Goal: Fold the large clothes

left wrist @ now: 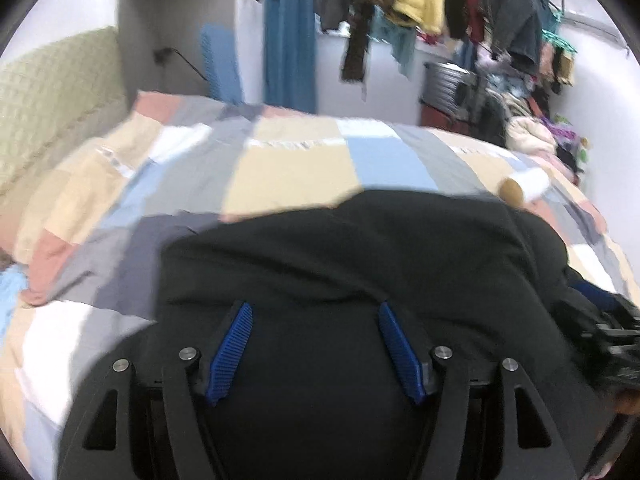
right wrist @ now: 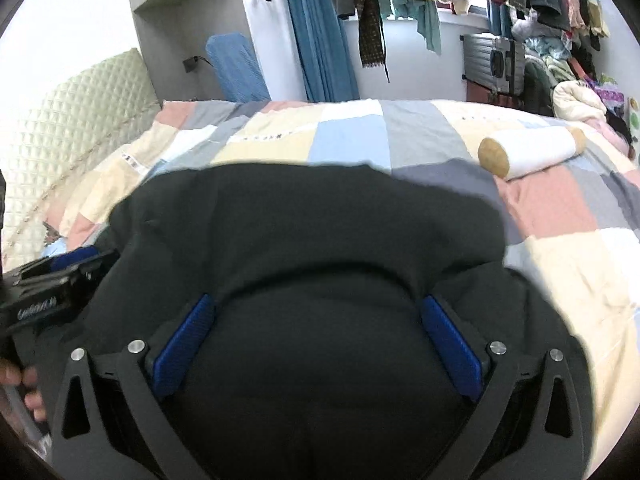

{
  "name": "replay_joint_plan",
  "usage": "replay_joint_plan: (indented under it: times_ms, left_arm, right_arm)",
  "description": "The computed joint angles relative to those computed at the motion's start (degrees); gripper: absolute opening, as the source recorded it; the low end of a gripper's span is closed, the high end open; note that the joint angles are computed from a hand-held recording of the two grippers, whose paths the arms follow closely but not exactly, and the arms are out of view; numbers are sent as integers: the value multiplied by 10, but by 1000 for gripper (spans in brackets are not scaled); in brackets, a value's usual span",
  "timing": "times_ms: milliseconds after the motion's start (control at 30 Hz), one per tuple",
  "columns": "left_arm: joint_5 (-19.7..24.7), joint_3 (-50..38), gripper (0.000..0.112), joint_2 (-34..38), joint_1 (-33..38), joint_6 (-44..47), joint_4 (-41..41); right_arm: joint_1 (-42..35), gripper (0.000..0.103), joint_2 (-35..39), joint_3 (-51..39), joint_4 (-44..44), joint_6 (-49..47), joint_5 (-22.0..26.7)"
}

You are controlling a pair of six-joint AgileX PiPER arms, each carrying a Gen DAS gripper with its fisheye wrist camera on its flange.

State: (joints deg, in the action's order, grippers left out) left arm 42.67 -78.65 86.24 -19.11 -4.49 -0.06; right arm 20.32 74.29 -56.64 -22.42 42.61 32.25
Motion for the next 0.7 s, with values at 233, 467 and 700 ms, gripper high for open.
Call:
replay_joint_plan:
  times_ms: [233,467,700]
  left_arm:
    - [44,-32,68,35,82,28,-36]
    - [1,30,75,25,94,42,-30]
    - [-26,59,75,-3,79,6,4]
  right_arm:
    - [-96,103,-54,35,79,-110,22]
    - [-197,103,-28,71,260,-257,-20]
    - [-160,102,-32,76,157,-144,-21]
